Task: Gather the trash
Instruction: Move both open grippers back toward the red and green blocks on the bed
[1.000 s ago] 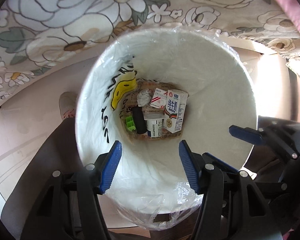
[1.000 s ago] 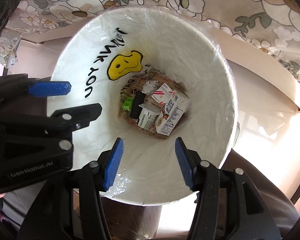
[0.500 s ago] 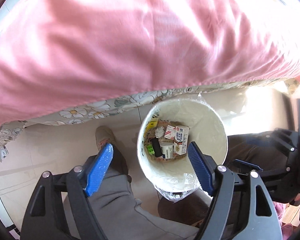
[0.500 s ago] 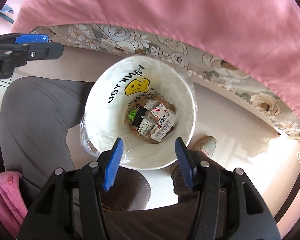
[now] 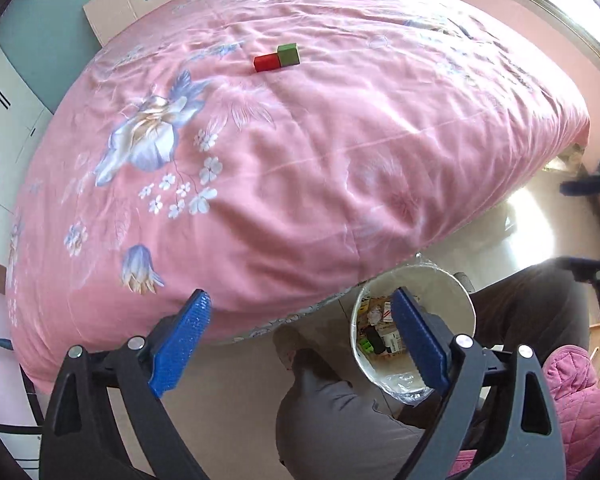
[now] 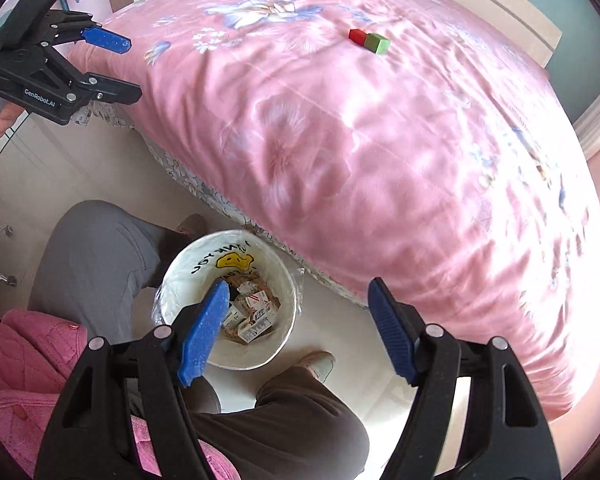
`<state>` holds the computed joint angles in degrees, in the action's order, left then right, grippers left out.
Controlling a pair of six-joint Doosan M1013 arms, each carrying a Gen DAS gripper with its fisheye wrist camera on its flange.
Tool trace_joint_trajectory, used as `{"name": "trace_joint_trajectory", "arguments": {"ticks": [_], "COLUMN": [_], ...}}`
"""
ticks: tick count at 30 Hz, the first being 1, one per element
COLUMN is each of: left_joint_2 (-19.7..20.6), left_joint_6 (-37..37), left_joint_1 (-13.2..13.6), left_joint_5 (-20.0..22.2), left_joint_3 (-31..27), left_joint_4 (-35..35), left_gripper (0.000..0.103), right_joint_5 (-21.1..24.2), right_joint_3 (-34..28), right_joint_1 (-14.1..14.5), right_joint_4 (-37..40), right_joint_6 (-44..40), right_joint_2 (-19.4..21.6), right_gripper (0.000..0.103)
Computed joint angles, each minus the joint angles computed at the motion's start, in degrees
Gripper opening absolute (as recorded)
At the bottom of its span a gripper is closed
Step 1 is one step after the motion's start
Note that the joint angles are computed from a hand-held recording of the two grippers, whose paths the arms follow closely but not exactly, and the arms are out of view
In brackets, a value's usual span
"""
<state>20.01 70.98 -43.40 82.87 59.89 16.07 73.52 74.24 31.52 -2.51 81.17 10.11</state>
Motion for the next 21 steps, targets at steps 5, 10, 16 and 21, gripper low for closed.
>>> {"name": "trace_joint_trajectory", "arguments": {"ticks": [5,10,16,21], "left_joint_2": [3.16,8.05,15.04,22.75], "left_joint_6": [8.19,17.22,27.25,35.08], "left_joint_1": [1.38,4.69,8.26,10.1], "left_joint_5": [2.14,3.5,4.05,7.2], "left_joint_3": [-8.07,-17.5,-27.85,-38.51], "left_joint_4": [3.61,0.19,-4.5,-7.48], "left_gripper": [0.093,0.093,0.093,0.093], "right_joint_5": [0.63,2.24,6.81,10.89], "right_joint_3": [-7.3,-16.12,-28.07,-38.65], "right_joint_1": [-1.48,-3.84,-6.69,-7.94], "right_joint_4": [0.04,3.88,8.59,9.98], "right_joint_6": [-5.19,-9.97,-14.45,-16.35], "right_joint_2": [2.44,7.06,15.01,23.04], "right_gripper": [0.077,0.078,0.078,0.078]}}
